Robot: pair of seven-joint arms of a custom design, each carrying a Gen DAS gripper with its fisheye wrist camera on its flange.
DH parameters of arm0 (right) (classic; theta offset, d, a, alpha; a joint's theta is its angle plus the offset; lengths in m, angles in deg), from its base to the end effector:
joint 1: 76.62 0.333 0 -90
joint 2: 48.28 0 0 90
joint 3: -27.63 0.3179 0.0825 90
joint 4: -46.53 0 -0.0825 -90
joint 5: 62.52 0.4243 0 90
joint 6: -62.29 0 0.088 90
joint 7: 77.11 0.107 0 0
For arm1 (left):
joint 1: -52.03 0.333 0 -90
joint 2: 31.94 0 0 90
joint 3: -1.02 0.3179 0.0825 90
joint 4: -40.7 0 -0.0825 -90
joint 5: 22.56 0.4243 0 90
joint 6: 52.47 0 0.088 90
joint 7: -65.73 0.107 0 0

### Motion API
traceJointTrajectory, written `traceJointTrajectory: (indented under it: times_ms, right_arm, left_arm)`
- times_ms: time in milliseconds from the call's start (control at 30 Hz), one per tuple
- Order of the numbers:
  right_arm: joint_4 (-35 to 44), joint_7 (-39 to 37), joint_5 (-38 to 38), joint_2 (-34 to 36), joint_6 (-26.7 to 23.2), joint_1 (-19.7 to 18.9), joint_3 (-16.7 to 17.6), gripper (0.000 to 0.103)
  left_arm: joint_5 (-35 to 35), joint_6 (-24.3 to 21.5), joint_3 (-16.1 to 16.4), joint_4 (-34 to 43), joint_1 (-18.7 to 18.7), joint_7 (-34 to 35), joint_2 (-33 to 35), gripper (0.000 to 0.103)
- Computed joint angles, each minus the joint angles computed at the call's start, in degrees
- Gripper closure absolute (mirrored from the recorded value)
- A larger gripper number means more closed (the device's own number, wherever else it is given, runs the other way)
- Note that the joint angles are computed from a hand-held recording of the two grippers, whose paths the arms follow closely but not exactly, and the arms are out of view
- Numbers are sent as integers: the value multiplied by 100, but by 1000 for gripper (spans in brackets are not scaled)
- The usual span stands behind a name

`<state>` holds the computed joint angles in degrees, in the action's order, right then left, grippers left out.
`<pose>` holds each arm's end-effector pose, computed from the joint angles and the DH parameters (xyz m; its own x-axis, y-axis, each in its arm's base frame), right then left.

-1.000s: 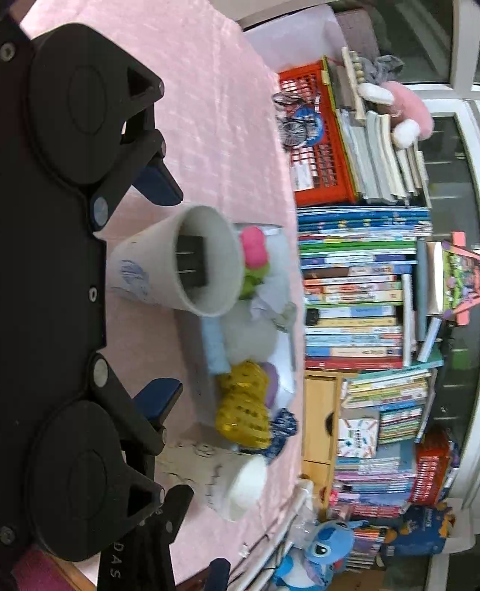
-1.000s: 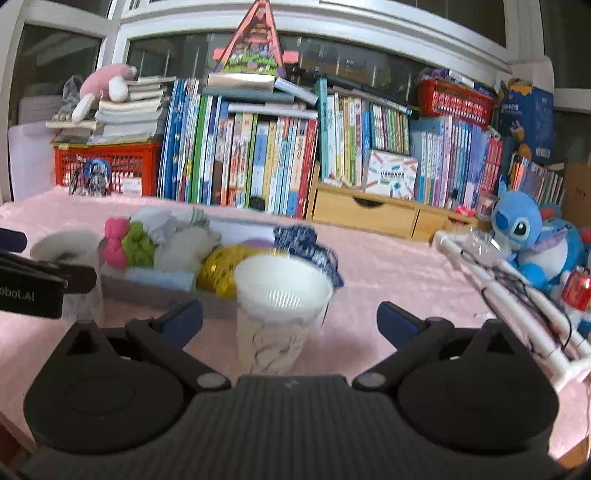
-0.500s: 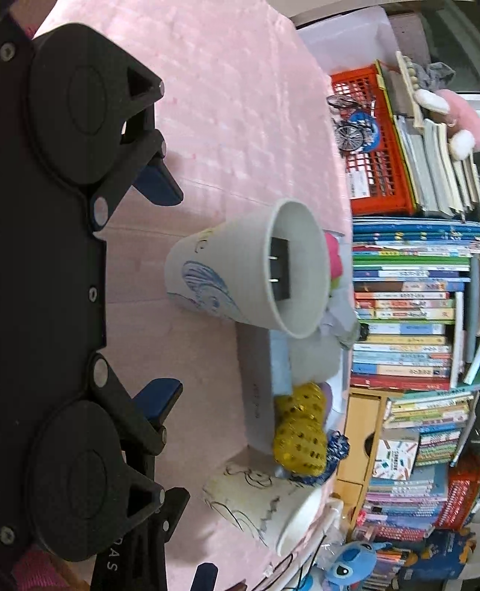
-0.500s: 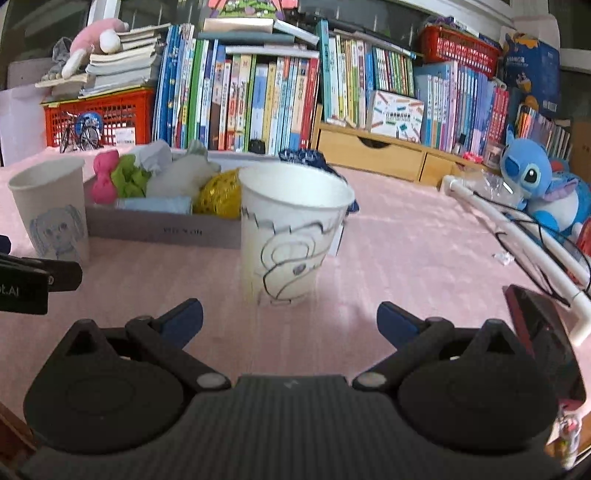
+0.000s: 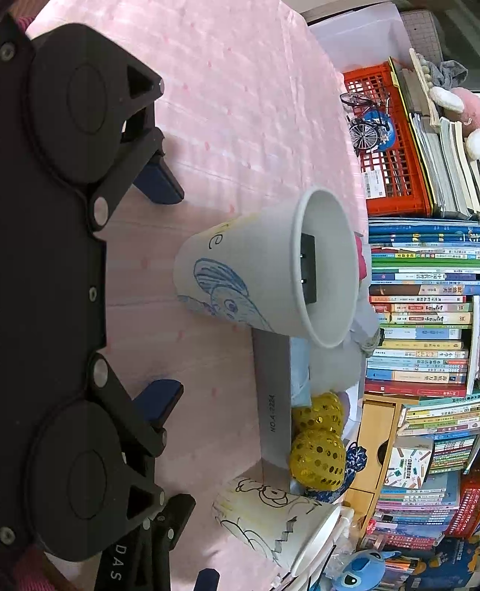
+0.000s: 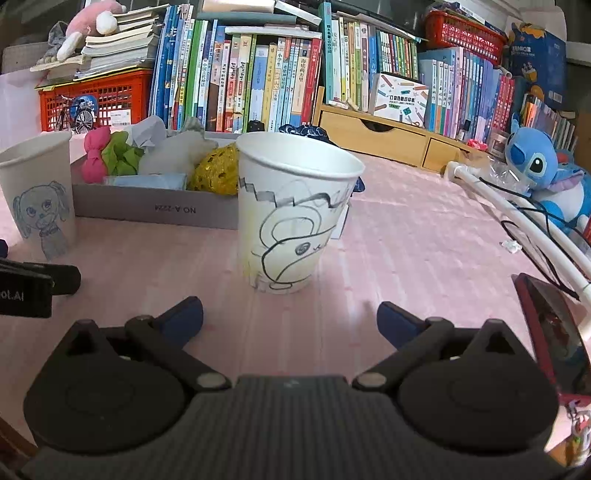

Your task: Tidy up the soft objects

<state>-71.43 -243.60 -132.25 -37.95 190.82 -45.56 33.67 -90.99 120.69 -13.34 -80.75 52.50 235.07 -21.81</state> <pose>0.5135 0.3529 0.3411 -0.3944 -0.9104 0.1246 -0.6051 0.1553 -0.7809 0.6139 -0.0769 0.3549 -0.4362 -0.8996 -0.0205 -0.6076 0.3112 -0.7308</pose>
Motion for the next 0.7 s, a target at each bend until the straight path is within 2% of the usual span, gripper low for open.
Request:
traceJointTrajectory:
  times_ms: [400,700]
  right_arm:
    - [-258,496,-95,-155,570,-167,-40,0]
    - [-275,491,-157,-160,615,-197,-23,0]
  left_arm:
    - [-404,55,-64,96,25,366,82,0]
    - [-602,51,-52,115,15,570,88,0]
